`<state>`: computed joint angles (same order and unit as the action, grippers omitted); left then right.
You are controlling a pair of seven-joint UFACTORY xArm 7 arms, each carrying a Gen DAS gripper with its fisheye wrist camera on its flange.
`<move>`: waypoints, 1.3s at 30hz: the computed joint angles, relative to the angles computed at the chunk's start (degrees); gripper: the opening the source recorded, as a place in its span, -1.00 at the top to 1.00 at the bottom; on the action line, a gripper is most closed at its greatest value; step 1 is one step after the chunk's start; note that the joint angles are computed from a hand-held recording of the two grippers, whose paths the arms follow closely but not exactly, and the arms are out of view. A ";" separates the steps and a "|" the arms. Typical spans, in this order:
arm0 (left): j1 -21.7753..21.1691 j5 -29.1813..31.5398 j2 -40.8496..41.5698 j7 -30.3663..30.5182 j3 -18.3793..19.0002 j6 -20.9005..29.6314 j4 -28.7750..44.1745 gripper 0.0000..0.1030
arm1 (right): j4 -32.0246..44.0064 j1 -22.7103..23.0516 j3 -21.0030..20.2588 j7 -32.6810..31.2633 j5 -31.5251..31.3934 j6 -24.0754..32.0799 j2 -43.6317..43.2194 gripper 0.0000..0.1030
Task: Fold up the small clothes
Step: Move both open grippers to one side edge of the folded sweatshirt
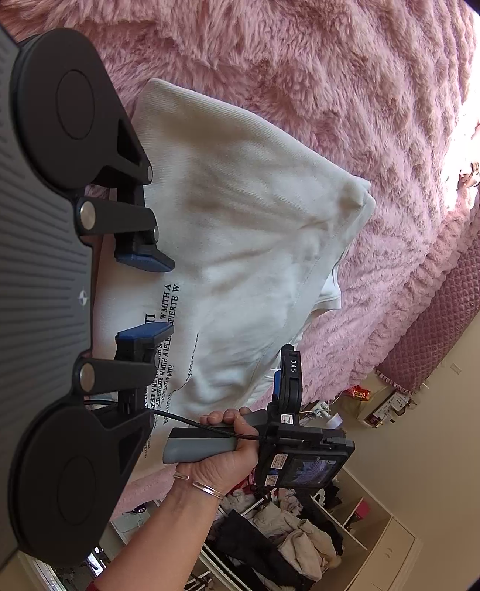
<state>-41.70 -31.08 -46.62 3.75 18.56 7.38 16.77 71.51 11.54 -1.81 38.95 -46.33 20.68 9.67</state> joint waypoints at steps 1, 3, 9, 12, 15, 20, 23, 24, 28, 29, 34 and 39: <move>-0.15 -0.09 -0.01 -0.02 0.18 -0.06 0.03 0.28 | -0.67 0.15 -0.19 0.26 -1.09 -0.25 -0.23 0.20; -0.43 -0.20 -0.07 0.01 0.42 -0.19 0.11 0.28 | -3.52 -0.08 -0.28 1.31 -2.14 -1.77 -2.06 0.20; 0.83 -0.04 -1.08 -1.62 -1.09 0.39 0.11 0.28 | -17.97 -2.96 2.38 3.37 -4.69 -5.52 -14.35 0.20; 2.73 0.70 -2.57 -3.20 -3.21 1.40 -0.13 0.27 | -26.52 -2.84 3.38 -2.72 1.69 -5.32 -22.55 0.20; 4.96 1.67 -4.58 -4.71 -5.10 2.93 -0.53 0.23 | -33.84 -1.72 3.62 -8.09 7.12 -4.32 -30.63 0.20; 8.58 3.24 -7.46 -7.03 -7.39 5.83 -0.95 0.19 | -44.14 2.13 3.44 -15.62 16.42 0.19 -45.54 0.20; 10.17 3.93 -9.06 -7.95 -8.04 7.02 -1.23 0.16 | -47.54 4.84 3.42 -18.90 21.88 5.07 -52.51 0.20; 10.69 4.25 -9.61 -8.02 -8.11 7.40 -1.31 0.15 | -48.60 5.10 3.84 -19.60 22.99 5.81 -54.28 0.20; 11.41 5.55 -9.96 -5.77 -6.20 8.61 -0.36 0.15 | -51.00 2.82 8.06 -20.98 24.12 6.29 -58.47 0.19; 11.48 5.75 -9.51 -4.58 -5.21 8.47 0.21 0.14 | -51.08 2.12 9.04 -20.39 24.95 5.77 -59.20 0.19; 11.20 4.09 -3.07 0.49 1.42 6.21 5.22 0.07 | -49.54 3.14 13.59 -21.56 28.76 -0.24 -59.19 0.11; 7.45 -1.09 4.25 6.06 8.87 5.47 10.38 0.07 | -45.82 2.79 21.76 -21.61 30.34 -7.14 -51.70 0.10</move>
<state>-34.25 -32.17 -42.37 9.81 27.43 12.84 27.15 25.70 14.33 19.95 17.34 -15.99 13.55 -42.04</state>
